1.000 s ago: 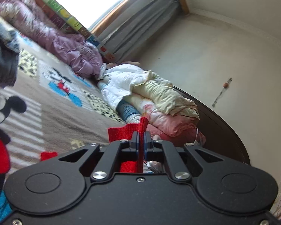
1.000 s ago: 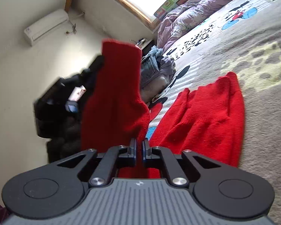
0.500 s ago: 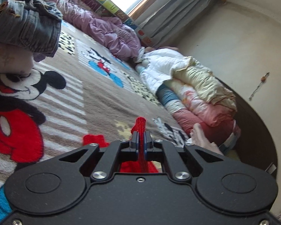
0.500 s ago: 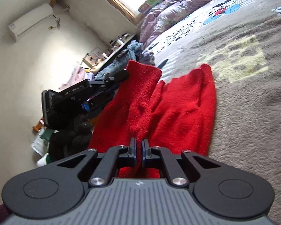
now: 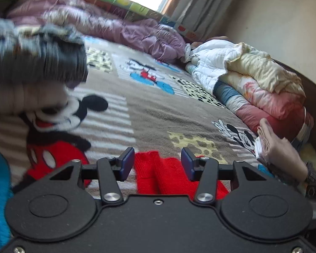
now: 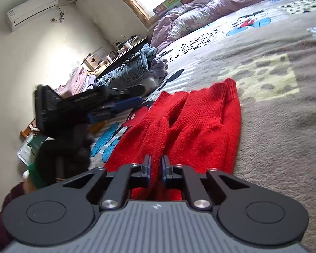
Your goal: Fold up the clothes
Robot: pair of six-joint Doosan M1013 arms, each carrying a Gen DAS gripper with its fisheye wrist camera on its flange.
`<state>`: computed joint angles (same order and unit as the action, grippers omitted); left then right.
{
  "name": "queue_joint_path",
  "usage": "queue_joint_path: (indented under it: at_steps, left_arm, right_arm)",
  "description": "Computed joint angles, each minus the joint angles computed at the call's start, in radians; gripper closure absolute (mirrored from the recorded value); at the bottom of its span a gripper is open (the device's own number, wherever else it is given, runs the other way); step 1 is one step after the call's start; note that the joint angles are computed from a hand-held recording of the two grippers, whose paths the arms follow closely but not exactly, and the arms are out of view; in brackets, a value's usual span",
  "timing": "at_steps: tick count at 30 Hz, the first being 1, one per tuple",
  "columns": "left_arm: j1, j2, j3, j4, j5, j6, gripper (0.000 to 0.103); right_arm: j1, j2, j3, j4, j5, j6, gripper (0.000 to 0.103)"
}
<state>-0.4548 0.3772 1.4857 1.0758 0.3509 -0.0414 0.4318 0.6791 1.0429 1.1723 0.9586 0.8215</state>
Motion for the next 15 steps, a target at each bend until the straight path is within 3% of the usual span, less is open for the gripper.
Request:
queue_joint_path:
  at_steps: [3,4,6,8,11,13,15]
  left_arm:
    - [-0.026,-0.026,0.017,0.016,0.0,0.108,0.068]
    - [-0.034,-0.031,0.02,-0.023,-0.001,0.181,0.069]
    - [-0.051,-0.037,0.026,-0.132,0.009,0.347,0.069]
    - [-0.067,-0.041,0.032,-0.228,0.04,0.49,0.069]
    - [-0.074,-0.034,0.035,-0.33,0.073,0.588,0.069]
    - [-0.075,-0.027,0.035,-0.387,0.087,0.639,0.069]
    - [-0.084,-0.005,0.018,-0.384,0.148,0.662,0.069]
  right_arm:
    - [0.007,-0.034,0.032,-0.037,-0.074,-0.036,0.082]
    - [0.011,-0.05,0.049,-0.053,-0.108,-0.064,0.076]
    - [0.017,-0.08,0.086,-0.05,-0.163,-0.159,0.076]
    - [0.022,-0.099,0.11,-0.029,-0.174,-0.254,0.076]
    - [0.035,-0.118,0.133,-0.03,-0.167,-0.369,0.076]
    - [0.048,-0.119,0.127,-0.113,-0.16,-0.348,0.075]
    - [0.067,-0.108,0.098,-0.285,-0.144,-0.234,0.07]
